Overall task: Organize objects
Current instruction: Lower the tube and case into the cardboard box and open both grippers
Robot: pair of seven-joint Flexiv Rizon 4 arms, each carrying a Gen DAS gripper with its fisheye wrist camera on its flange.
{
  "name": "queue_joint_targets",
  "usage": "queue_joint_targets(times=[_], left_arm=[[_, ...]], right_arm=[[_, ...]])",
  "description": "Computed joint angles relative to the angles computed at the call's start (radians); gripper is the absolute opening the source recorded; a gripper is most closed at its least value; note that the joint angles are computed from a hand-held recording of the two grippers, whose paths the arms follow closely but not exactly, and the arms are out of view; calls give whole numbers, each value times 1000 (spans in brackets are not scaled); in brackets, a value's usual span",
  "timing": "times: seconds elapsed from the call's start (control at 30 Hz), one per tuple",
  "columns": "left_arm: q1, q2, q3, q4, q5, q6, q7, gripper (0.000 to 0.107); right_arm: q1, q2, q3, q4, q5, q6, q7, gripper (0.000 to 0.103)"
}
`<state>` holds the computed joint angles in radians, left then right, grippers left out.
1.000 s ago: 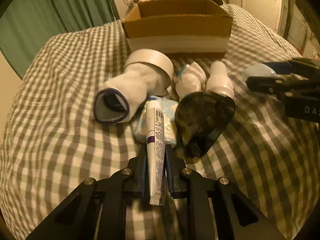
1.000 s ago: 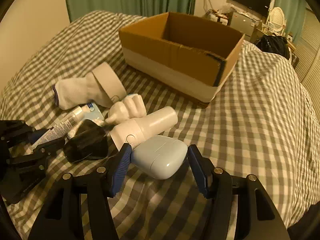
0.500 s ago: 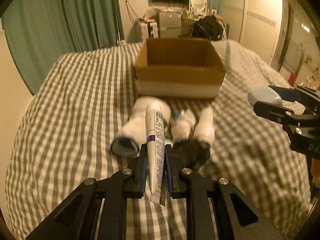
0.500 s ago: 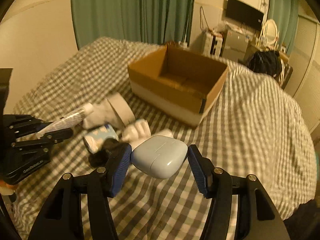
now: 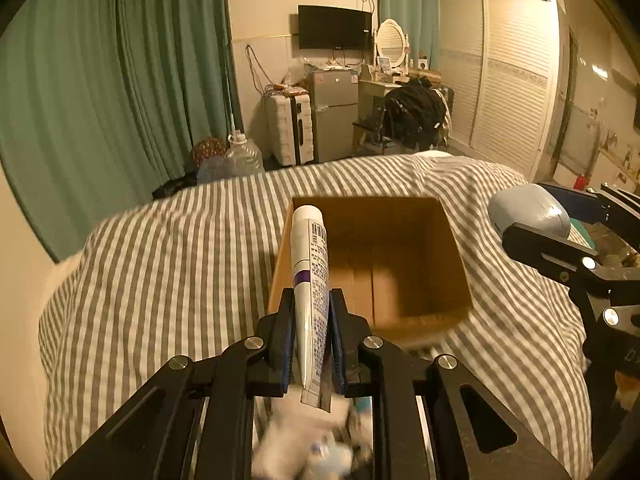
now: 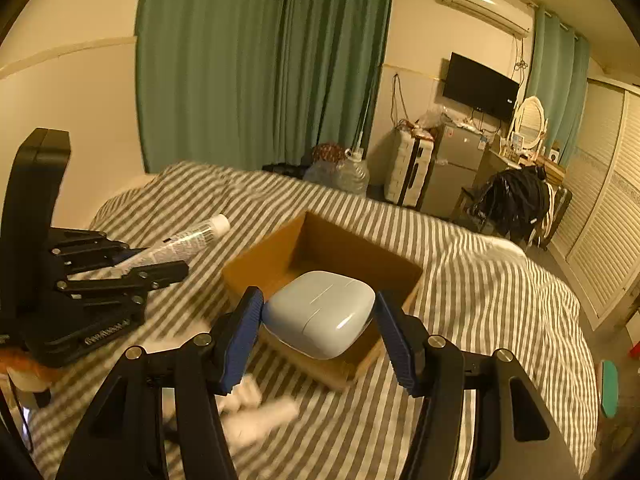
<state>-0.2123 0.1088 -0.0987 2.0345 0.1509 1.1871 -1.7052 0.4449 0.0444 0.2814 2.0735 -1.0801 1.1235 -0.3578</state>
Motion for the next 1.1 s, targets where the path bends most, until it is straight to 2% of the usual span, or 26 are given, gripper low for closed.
queue_joint_targets(times=[0.23, 0.43, 0.57, 0.67, 0.83, 0.87, 0.93, 0.97, 1.0, 1.03, 1.1], left_arm=[[-9, -196, 4, -149, -110, 40, 121, 16], [0, -330, -15, -200, -283, 86, 277, 16], [-24, -398, 11, -238, -267, 74, 287, 16], [-38, -433, 20, -253, -259, 56, 291, 16], [-85, -452, 61, -261, -172, 32, 267, 18], [-91, -447, 64, -257, -160, 21, 264, 20], [-89, -449, 62, -262, -160, 1, 257, 33], [-85, -437, 59, -246, -167, 4, 254, 52], [-86, -421, 61, -229, -168, 10, 241, 66], [-87, -404, 65, -211, -165, 19, 228, 68], [-82, -360, 62, -166, -169, 42, 217, 70]], right_arm=[[-9, -160, -90, -151, -19, 58, -3, 58], [2, -301, -165, -248, 65, 113, -22, 58], [9, -379, -192, -275, 187, 152, -71, 58], [22, -406, -213, -265, 239, 169, -100, 58], [37, -425, -226, -254, 314, 170, -166, 58], [34, -427, -218, -254, 338, 174, -185, 58], [46, -415, -235, -233, 341, 199, -169, 58], [53, -407, -249, -220, 332, 218, -154, 60], [64, -393, -272, -202, 305, 246, -123, 65], [79, -379, -297, -187, 269, 262, -83, 70], [95, -338, -339, -151, 179, 290, 7, 71]])
